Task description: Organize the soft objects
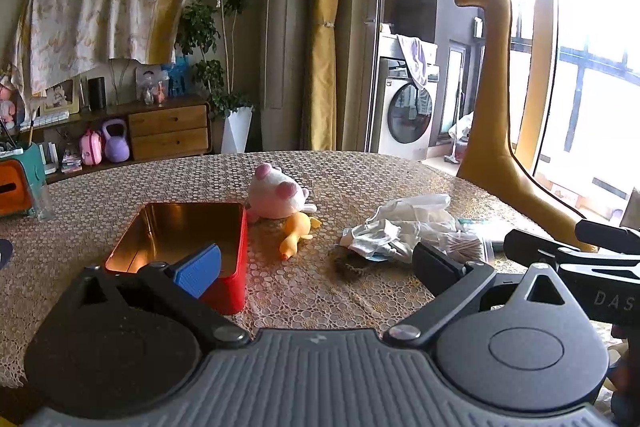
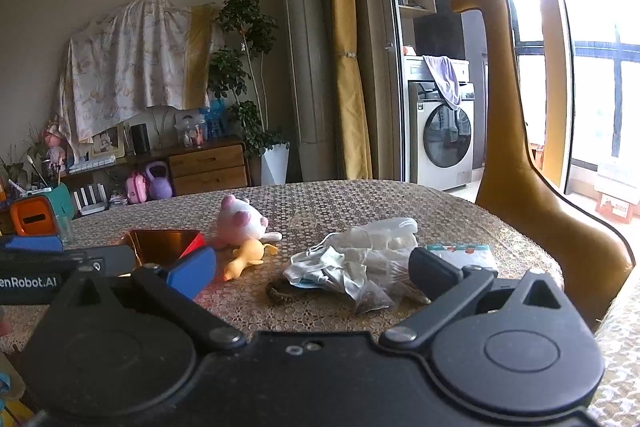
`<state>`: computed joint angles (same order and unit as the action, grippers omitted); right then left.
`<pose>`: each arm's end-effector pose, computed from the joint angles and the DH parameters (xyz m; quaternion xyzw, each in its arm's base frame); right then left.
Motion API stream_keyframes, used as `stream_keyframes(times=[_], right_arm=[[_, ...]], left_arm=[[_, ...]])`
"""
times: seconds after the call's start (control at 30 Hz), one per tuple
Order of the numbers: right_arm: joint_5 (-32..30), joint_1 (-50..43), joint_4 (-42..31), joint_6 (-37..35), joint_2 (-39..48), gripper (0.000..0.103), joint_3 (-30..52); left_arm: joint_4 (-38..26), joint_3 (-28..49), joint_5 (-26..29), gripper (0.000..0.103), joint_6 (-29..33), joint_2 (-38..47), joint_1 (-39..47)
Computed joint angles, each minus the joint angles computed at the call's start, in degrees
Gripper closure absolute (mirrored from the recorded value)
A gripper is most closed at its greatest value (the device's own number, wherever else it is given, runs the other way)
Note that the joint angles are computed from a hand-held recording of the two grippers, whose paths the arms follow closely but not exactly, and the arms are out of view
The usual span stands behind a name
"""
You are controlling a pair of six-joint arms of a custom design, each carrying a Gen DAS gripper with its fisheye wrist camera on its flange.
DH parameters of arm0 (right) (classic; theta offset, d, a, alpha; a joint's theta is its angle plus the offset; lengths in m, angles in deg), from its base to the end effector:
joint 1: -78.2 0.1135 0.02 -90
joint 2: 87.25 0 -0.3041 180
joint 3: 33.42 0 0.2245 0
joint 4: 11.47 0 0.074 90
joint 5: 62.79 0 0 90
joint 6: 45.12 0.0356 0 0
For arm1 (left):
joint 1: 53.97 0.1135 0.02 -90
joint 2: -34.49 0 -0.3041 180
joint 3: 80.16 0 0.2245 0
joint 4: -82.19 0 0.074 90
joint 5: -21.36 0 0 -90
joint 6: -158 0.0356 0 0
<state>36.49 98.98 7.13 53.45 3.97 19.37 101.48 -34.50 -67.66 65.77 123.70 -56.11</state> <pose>0.2872 0.1028 0.2410 -0.0405 0.8159 0.0811 0.5710 0.2782 -0.0110 0.2179 0.0040 0.8399 -0.0279 0.5420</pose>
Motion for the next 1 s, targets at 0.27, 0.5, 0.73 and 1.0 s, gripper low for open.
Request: stream_keyframes(times=[0.27, 0.5, 0.73, 1.0], right_arm=[[-0.2, -0.2, 1.1, -1.1, -0.3, 0.0, -0.4], [0.1, 0.0, 0.6, -1.0, -0.5, 0.0, -0.1], [0.0, 0.1, 0.5, -1.1, -0.5, 0.0, 0.0], [-1.1, -0.6, 1.5, -1.8, -0.6, 0.0, -0.4]], left_arm=[[-0.1, 0.4, 0.0, 0.0, -0.1, 0.4, -0.2], [0.7, 0.0, -0.1, 0.0, -0.1, 0.8, 0.0], [1.6, -0.4, 0.3, 0.0, 0.1, 0.7, 0.1], [2.4, -0.7, 1.1, 0.0, 0.6, 0.5, 0.1]])
